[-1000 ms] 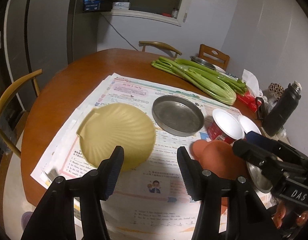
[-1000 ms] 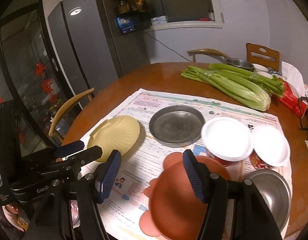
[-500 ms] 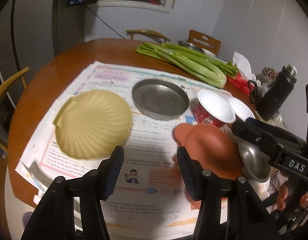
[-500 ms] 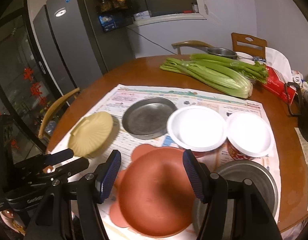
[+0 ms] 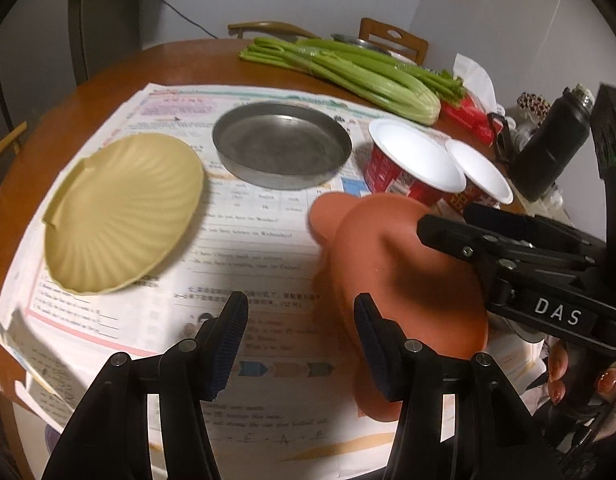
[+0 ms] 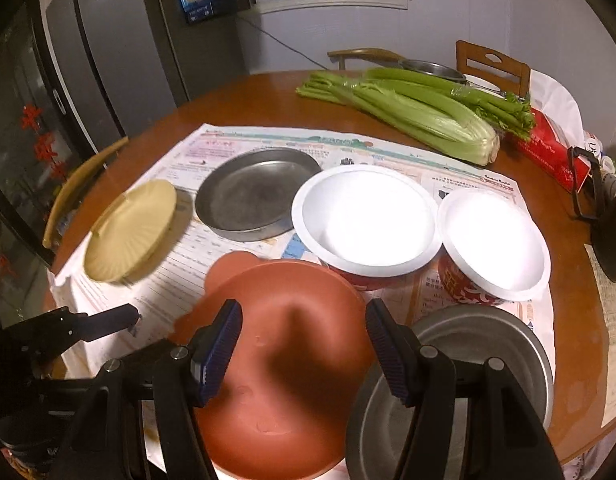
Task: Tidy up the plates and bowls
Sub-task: 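Open the left tool and move it to the terracotta bear-shaped plate, then grasp the rim of the terracotta bear plate with the left tool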
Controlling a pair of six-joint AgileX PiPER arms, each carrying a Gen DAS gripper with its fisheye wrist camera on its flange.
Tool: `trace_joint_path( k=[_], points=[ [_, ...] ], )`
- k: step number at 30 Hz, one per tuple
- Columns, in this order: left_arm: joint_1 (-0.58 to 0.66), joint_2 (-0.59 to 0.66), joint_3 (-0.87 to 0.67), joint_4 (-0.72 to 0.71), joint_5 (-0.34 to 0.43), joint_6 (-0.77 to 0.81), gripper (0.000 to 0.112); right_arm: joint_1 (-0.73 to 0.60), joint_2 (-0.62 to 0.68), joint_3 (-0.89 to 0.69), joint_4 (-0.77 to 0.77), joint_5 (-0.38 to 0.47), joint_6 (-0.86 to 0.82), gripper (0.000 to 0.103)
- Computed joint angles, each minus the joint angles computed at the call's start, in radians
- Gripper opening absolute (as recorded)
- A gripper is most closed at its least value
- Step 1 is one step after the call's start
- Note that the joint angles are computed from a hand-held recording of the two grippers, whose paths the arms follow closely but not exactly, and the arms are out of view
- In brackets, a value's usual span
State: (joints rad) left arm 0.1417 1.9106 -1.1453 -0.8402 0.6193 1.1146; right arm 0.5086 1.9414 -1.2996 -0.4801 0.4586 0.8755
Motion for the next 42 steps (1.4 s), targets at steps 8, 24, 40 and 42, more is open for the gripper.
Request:
trace_joint_path(
  k=[8, 24, 40, 42],
  points=[
    [-0.038, 0.019, 0.000, 0.029, -0.031, -0.034, 0.057, -0.028, 0.077, -0.102, 0.093, 0.072, -0.111, 0.064],
    [-0.088, 0.028, 0.025, 0.095, -0.168, -0.077, 0.057, -0.068, 0.123, -0.154, 0.281, 0.069, -0.285, 0.065],
    [-0.006, 0.084, -0.067, 0.123, -0.170, -0.135, 0.052, -0.024, 0.140, -0.170, 0.421, 0.060, -0.421, 0.064],
    [0.004, 0.091, -0.077, 0.106, -0.162, -0.123, 0.051, -0.015, 0.137, -0.163, 0.425, 0.055, -0.425, 0.064]
  ],
)
